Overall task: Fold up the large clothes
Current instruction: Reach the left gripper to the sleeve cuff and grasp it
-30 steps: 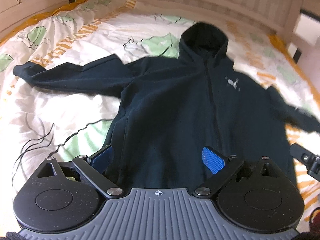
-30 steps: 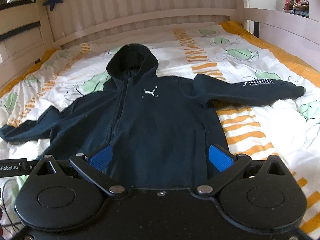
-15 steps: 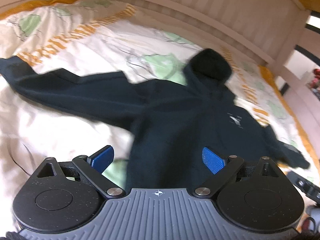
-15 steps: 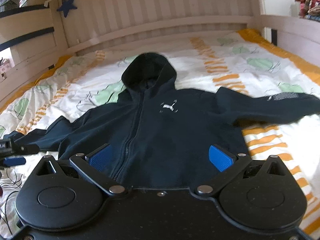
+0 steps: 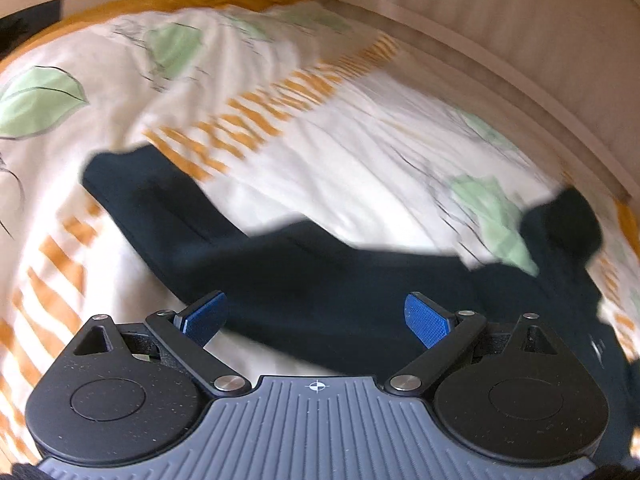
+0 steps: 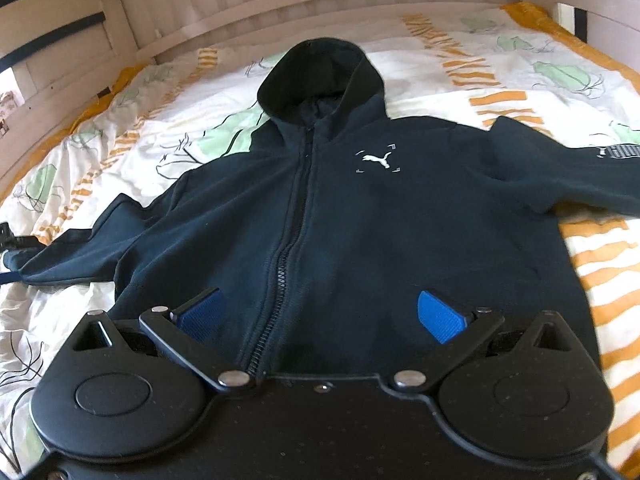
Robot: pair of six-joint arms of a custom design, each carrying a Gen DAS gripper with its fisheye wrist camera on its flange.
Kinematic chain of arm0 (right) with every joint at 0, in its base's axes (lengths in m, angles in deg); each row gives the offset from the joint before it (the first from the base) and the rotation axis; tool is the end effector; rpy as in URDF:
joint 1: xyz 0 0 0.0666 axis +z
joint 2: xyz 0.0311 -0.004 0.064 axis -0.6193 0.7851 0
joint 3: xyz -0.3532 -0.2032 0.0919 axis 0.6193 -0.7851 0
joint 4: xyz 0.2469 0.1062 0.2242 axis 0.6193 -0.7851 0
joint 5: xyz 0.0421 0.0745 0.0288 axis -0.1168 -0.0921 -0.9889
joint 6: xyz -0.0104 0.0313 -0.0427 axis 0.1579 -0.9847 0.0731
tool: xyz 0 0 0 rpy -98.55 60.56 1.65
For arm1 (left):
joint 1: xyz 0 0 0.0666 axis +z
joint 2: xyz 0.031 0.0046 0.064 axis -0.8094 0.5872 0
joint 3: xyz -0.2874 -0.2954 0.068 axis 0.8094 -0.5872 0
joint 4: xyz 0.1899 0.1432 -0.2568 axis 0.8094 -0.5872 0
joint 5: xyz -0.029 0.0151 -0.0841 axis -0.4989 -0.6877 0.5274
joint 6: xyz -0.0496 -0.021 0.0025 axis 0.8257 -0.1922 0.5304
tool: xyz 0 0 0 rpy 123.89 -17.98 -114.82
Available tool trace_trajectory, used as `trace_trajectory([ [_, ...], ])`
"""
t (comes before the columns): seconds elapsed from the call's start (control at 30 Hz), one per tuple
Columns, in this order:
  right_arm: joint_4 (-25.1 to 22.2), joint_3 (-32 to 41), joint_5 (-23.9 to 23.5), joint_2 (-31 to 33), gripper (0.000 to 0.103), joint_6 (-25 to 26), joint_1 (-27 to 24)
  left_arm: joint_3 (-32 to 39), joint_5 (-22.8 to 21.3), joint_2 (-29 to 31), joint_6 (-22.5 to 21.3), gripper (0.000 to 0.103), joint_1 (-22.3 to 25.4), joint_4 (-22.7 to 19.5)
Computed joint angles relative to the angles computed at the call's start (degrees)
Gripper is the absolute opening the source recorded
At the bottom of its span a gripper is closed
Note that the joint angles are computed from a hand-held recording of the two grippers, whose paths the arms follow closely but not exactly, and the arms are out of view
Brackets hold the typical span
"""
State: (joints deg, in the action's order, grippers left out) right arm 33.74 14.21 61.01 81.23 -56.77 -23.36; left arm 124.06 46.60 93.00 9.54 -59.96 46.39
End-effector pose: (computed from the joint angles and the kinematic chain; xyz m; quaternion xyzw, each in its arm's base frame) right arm 0.4258 0.1128 0.3182 0.0433 0.9119 0.1195 0.3902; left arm 0.5141 -0.0508 0.3550 -0.1816 0.9031 -0.0718 0.3825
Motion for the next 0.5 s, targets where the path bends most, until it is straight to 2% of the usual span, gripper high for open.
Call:
trace_trajectory([
  [0.27,-1.36,2.9,-0.36,3.38,0.102,-0.2,1.5,2.26,-0.8,2.44,1.65,0.095,7.15,0.89],
  [0.3,-1.47,3.08,-0.49,3.64,0.102,-0.23,1.67,2.37,-0.88,2.88,2.38,0.092,7.75,0.89],
  [0.4,-1.88,3.7,-0.54,4.31,0.102,0.21,2.14,2.84,-0.18,3.78,4.66,0.071,9.38,-0.41],
  [0.47,-2.18,4.01,-0.43,4.52,0.102,0.61,2.42,3.06,0.96,4.34,5.0,0.07,10.2,-0.23],
  [0.5,-2.18,4.06,-0.42,4.57,0.102,0.79,2.49,3.07,1.03,4.37,4.47,0.065,10.32,0.27],
])
